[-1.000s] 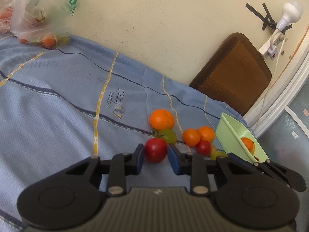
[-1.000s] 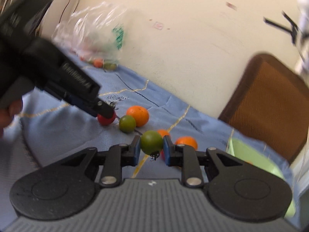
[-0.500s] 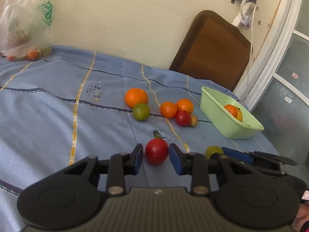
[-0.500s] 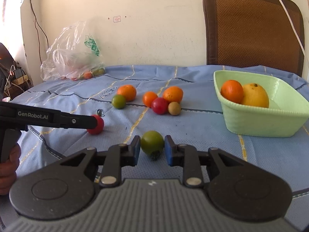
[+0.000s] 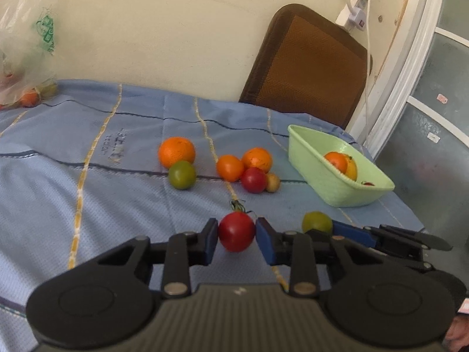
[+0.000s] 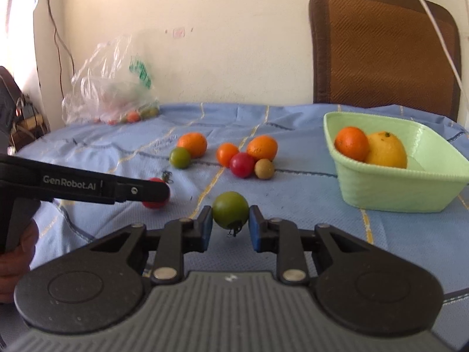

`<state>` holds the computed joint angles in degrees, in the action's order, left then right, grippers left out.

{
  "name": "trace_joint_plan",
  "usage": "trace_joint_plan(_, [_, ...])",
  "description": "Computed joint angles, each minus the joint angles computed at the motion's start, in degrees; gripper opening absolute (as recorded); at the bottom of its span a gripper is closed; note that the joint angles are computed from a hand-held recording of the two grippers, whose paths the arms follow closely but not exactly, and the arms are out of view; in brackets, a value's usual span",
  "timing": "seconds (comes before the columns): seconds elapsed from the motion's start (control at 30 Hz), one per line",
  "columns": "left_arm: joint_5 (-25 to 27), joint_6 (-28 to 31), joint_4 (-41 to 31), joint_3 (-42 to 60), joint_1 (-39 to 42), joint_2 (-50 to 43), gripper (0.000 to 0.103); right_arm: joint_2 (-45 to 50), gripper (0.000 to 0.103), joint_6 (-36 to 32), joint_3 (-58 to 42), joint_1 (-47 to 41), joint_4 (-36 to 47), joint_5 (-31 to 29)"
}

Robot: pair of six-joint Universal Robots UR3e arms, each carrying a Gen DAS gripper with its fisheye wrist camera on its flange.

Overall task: Organize fruits
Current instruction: 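Carry the tomato and lime into the basin and open both tools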

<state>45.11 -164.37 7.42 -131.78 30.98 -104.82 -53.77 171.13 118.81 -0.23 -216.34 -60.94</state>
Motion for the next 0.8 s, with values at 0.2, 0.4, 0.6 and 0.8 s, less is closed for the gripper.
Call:
trace_joint_plan(0.2, [-0.74,-7.66,-1.51,15.29,-10.74,-5.74,0.029,1.66,0.029,6.82,1.28,-5.83,-13.66,-2.81])
trace_joint_plan(0.4, [4.61,-12.88,-7.63,35.76,-22.03,-17.05,0.029,3.09,0.03,8.45,-4.07,-10.41,-10.28,-5.93])
trace_joint_plan(0.6, [11.53,-14.27,-7.99,43.43,-27.64,-22.34,0.043,6.83,0.033,9.6,-8.29,-11.54,-11.03,-7.09])
trace_joint_plan(0.8, [15.87,-14.15,-7.84,47.59,-30.06,-24.56,0.052,6.9,0.044,12.11,-7.15,-12.39,-13.05,-7.69])
